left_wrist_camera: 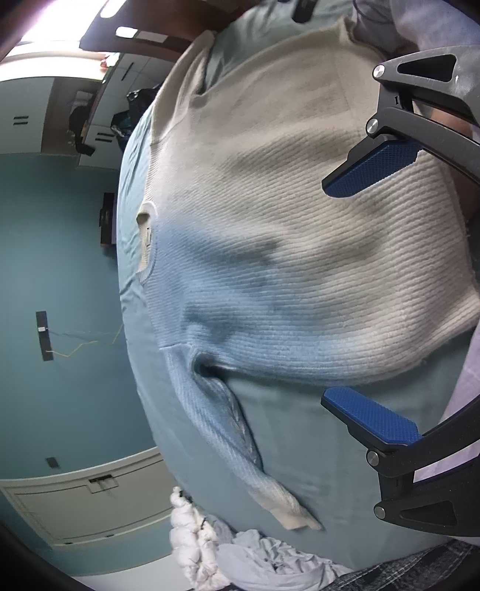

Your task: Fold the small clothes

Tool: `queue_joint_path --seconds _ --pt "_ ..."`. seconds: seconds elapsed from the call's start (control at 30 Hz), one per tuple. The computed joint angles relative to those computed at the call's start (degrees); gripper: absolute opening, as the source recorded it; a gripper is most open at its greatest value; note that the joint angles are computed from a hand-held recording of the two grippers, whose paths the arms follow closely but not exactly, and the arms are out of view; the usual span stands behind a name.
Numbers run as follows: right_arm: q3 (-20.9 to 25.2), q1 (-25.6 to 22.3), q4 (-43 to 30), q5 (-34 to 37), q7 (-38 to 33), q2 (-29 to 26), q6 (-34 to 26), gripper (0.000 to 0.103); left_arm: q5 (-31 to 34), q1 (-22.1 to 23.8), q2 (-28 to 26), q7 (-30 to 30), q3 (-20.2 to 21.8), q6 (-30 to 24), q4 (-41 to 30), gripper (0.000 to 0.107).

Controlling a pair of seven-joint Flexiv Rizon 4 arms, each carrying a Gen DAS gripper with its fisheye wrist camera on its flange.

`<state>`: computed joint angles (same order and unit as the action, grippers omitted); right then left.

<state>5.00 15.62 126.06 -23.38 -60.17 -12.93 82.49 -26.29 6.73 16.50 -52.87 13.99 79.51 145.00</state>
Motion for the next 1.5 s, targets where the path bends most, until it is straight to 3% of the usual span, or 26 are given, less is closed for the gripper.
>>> queue_joint_path --seconds 0.13,0.37,0.47,0.6,0.7,0.77,0.93,1.0,1.07,1.17,1.23,1.3,1.33,1.4,1.43,1.47,1.5 --pt "0.2 -0.1 0.0 0.4 -0.4 0.2 -0.2 0.102 6.0 6.1 2.3 -2.3 -0.2 -6.8 -3.4 0.103" --pt "0.7 -0.2 -0.7 0.6 -1.0 -0.2 -1.9 0.102 13.2 14.7 -0.4 3.5 4.0 -7.5 -9.6 0.103" --pt "1.2 -0.3 -1.2 1.3 -1.7 -0.6 -2.8 0.102 14.3 19.4 -6.0 5.6 5.7 -8.2 -13.8 0.103" --pt "1.6 0.0 -2.5 2.0 -2.6 -0.9 -6.6 0.102 20.9 26.6 -18.2 2.0 6.2 -8.9 -21.4 0.103" --pt "1.0 0.6 -2.5 1.1 -1.5 -1.1 -6.9 0.102 23.9 29.6 -27.2 -4.3 8.3 -12.7 -29.5 0.103" --pt "0.2 1.2 -2.4 -0.5 0.0 -1.3 -6.9 0.102 21.0 31.9 -31.6 -9.3 8.7 -18.4 -34.0 0.103" --pt "-1.1 2.3 -2.7 -4.2 2.9 -2.0 -8.1 0.102 -1.6 40.7 -36.1 -10.0 2.7 -29.3 -38.0 0.1" --pt "-1.1 2.4 -3.2 -5.1 3.4 -2.3 -9.2 0.102 -1.9 40.5 -37.5 -13.3 3.0 -34.3 -40.5 0.099" --pt "-0.9 2.3 -3.6 -5.6 3.5 -2.6 -10.1 0.102 0.1 40.0 -39.0 -18.0 3.8 -39.2 -43.2 0.088" --pt "-0.7 2.1 -3.9 -5.9 3.4 -2.9 -11.0 0.102 -0.7 40.0 -39.4 -26.3 3.8 -46.7 -45.8 0.088" --pt "-0.1 1.7 -4.1 -5.1 3.0 -2.9 -10.9 0.102 -6.9 42.7 -41.2 -26.7 1.9 -48.3 -46.3 0.091" --pt "0.2 1.5 -4.2 -4.3 2.7 -2.9 -11.0 0.102 -6.7 42.2 -41.5 -32.6 2.6 -49.6 -46.7 0.094" --pt "0.6 1.3 -4.4 -3.4 2.2 -3.0 -11.2 0.102 -7.4 42.4 -41.6 -33.7 2.4 -49.6 -46.5 0.101" --pt "0.7 1.3 -4.5 -2.9 2.0 -3.0 -11.2 0.102 -6.7 41.6 -41.4 -37.7 2.9 -49.0 -46.1 0.101" --pt "0.9 1.2 -4.6 -2.3 1.7 -3.0 -11.3 0.102 -6.7 41.4 -41.6 -38.9 2.9 -46.1 -45.3 0.091" --pt "1.0 1.2 -4.6 -2.0 1.6 -3.0 -11.4 0.102 -3.8 39.7 -40.2 -42.6 4.4 -46.0 -44.6 0.059" --pt "1.0 1.1 -4.6 -1.8 1.5 -3.0 -11.2 0.102 -1.7 38.8 -39.2 -45.1 5.3 -44.4 -43.8 0.037"
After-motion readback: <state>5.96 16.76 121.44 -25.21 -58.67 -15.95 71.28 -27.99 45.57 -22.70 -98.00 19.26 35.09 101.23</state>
